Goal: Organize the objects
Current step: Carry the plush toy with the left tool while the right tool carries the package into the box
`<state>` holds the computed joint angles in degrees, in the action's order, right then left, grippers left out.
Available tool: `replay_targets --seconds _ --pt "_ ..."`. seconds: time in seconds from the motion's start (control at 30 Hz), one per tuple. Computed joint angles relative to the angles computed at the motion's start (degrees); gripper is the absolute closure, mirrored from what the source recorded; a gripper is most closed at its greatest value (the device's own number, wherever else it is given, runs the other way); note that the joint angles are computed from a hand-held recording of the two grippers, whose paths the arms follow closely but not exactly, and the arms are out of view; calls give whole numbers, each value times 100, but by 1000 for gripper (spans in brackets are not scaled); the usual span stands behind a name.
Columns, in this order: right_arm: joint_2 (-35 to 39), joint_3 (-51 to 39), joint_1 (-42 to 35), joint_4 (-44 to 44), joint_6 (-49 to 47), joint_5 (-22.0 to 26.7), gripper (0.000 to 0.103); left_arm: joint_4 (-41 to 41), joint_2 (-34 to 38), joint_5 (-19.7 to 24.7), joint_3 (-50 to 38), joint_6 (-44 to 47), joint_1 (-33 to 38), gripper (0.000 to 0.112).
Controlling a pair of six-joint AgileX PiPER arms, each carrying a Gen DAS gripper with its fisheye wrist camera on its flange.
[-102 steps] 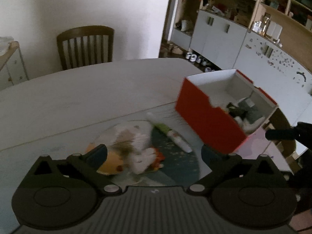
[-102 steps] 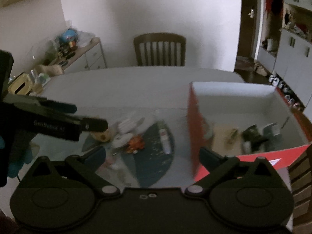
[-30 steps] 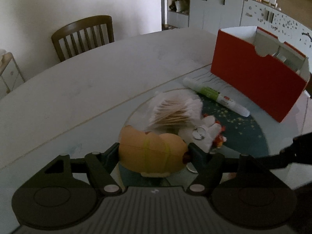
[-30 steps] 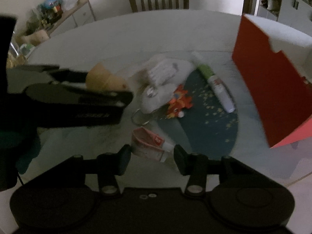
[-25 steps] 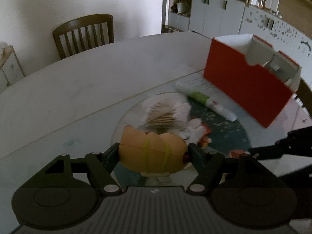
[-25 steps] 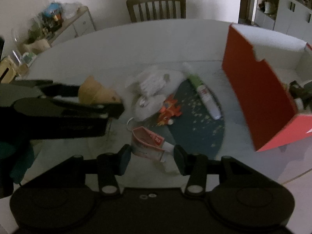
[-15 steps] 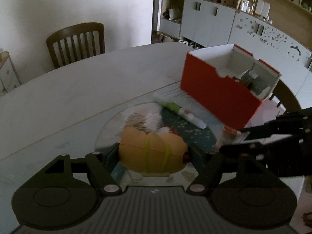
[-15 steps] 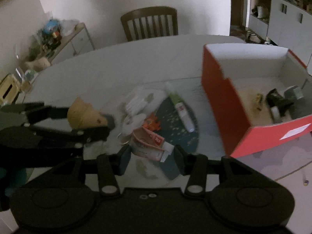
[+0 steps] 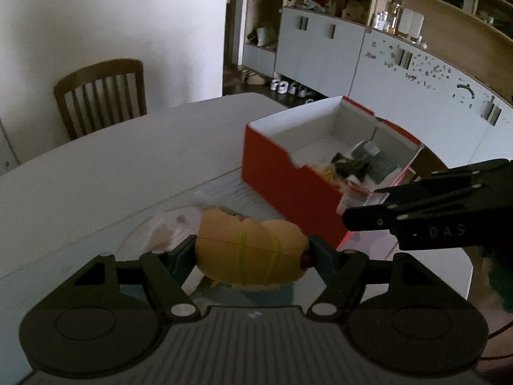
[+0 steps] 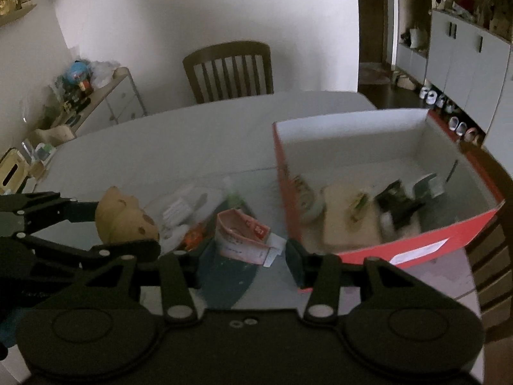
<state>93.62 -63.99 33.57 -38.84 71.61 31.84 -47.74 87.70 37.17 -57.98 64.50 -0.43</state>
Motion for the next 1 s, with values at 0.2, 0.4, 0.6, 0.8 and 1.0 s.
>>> replay_targets --seconds 0.2,0.4,0.6,0.8,1.0 --pt "-374 363 -412 72 -454 -216 56 322 55 -339 -199 -747 -711 38" --pt "-670 720 -963 360 -1079 -517 56 821 252 -674 -462 -1574 -1389 38" --pt "-795 986 -1563 848 -1905 -814 56 1306 546 -892 -802 -2296 -1941 38" --pt "-723 1104 -2217 1518 -2935 -1085 56 2037 989 -1048 -1305 -3190 -2459 38" --pt "-552 1152 -2637 1967 -3691 -1301 56 2949 1751 -823 -2360 -4232 -2754 38"
